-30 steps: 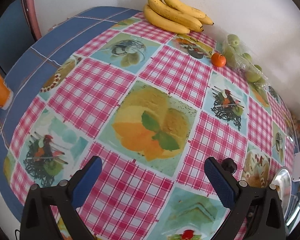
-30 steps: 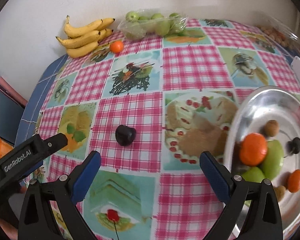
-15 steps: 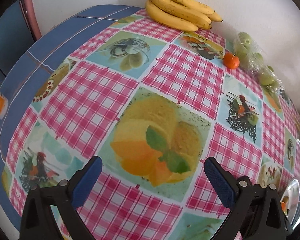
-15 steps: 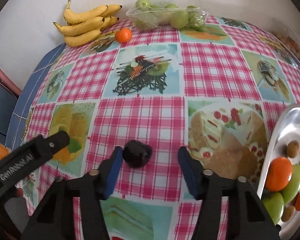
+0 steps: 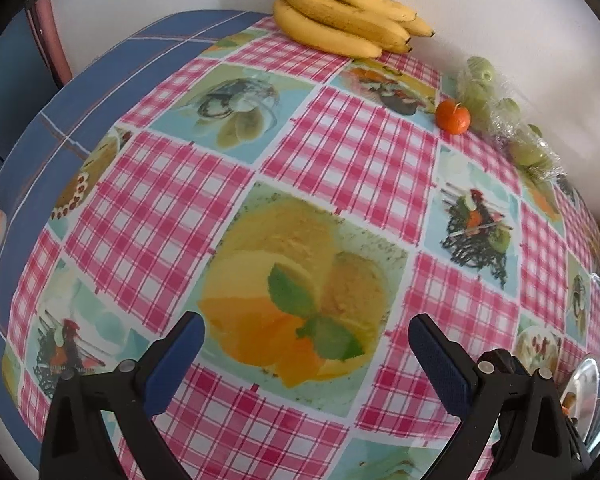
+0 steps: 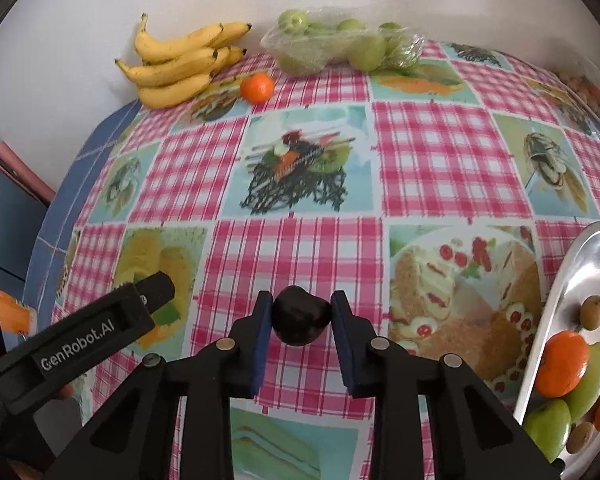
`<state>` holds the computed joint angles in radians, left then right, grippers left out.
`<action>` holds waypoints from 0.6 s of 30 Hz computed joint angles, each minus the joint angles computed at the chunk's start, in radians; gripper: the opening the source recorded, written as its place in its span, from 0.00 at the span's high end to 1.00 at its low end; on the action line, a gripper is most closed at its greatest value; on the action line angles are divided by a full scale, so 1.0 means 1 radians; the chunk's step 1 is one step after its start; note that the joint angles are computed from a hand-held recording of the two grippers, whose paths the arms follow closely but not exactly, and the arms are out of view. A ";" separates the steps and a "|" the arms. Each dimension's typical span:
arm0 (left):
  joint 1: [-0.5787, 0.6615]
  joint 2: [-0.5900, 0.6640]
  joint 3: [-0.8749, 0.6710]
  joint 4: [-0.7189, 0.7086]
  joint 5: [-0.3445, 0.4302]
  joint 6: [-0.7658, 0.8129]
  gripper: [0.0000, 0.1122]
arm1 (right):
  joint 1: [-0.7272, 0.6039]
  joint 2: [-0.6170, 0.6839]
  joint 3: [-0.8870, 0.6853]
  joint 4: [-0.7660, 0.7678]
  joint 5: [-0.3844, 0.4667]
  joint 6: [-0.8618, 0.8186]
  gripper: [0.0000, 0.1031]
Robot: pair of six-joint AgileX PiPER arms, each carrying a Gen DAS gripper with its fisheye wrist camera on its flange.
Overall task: Organize fruits
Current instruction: 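Close the right tool on the last dark plum and lift it, then close the left tool on the tangerine while the right tool holds the plum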
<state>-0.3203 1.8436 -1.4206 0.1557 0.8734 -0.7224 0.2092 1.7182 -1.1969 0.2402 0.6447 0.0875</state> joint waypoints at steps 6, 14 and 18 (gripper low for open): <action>-0.037 0.052 -0.095 0.045 0.032 0.025 0.08 | -0.037 0.010 -0.048 -0.056 0.007 0.041 0.70; -0.038 0.197 -0.356 0.002 0.125 0.164 0.08 | -0.104 0.069 -0.144 -0.051 0.022 0.033 0.70; -0.039 0.324 -0.586 0.005 0.215 0.229 0.09 | -0.135 0.119 -0.201 0.007 0.013 -0.012 0.70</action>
